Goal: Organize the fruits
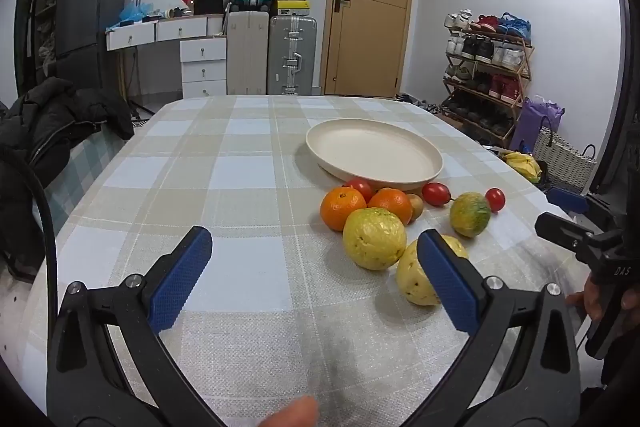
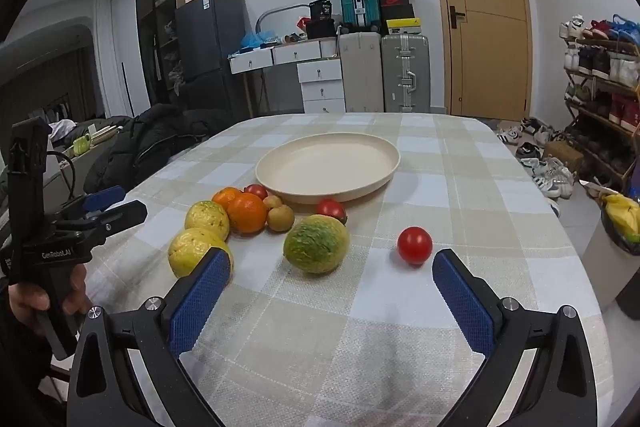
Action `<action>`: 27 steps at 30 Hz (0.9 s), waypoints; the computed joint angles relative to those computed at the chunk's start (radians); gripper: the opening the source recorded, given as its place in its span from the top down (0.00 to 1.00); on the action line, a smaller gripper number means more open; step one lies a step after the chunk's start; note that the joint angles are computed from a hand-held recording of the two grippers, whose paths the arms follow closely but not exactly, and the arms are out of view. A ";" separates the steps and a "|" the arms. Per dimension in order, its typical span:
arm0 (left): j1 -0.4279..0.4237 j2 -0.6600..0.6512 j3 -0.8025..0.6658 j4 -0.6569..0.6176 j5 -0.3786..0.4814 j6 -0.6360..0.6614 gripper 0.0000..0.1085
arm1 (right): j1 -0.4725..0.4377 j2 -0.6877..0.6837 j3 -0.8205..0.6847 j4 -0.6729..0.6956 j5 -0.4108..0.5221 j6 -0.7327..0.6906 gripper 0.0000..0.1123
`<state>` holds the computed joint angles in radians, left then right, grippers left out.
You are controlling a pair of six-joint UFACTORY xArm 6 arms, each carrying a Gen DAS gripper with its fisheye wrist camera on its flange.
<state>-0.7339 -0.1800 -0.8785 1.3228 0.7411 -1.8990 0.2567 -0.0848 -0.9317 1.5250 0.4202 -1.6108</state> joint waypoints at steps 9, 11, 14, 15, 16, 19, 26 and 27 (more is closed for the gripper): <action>-0.044 0.040 -0.030 0.070 0.076 -0.010 0.06 | -0.012 -0.001 -0.001 0.063 0.020 -0.071 0.08; -0.055 0.017 -0.013 0.071 0.090 -0.007 0.06 | -0.017 -0.004 0.005 0.080 0.029 -0.076 0.08; -0.063 0.017 -0.015 0.069 0.098 0.004 0.06 | -0.025 -0.003 0.003 0.072 0.043 -0.058 0.08; -0.068 0.018 -0.017 0.068 0.107 0.006 0.06 | -0.026 -0.003 0.002 0.071 0.044 -0.055 0.08; -0.069 0.018 -0.017 0.068 0.110 0.009 0.06 | -0.027 -0.004 0.003 0.074 0.044 -0.057 0.08; -0.070 0.023 -0.019 0.077 0.107 0.005 0.06 | -0.028 -0.004 0.003 0.074 0.046 -0.056 0.08; -0.068 0.021 -0.014 0.091 0.103 -0.002 0.06 | -0.027 0.002 0.001 0.091 0.044 -0.075 0.08; -0.069 0.021 -0.014 0.090 0.105 -0.001 0.06 | -0.027 0.002 0.001 0.095 0.044 -0.078 0.08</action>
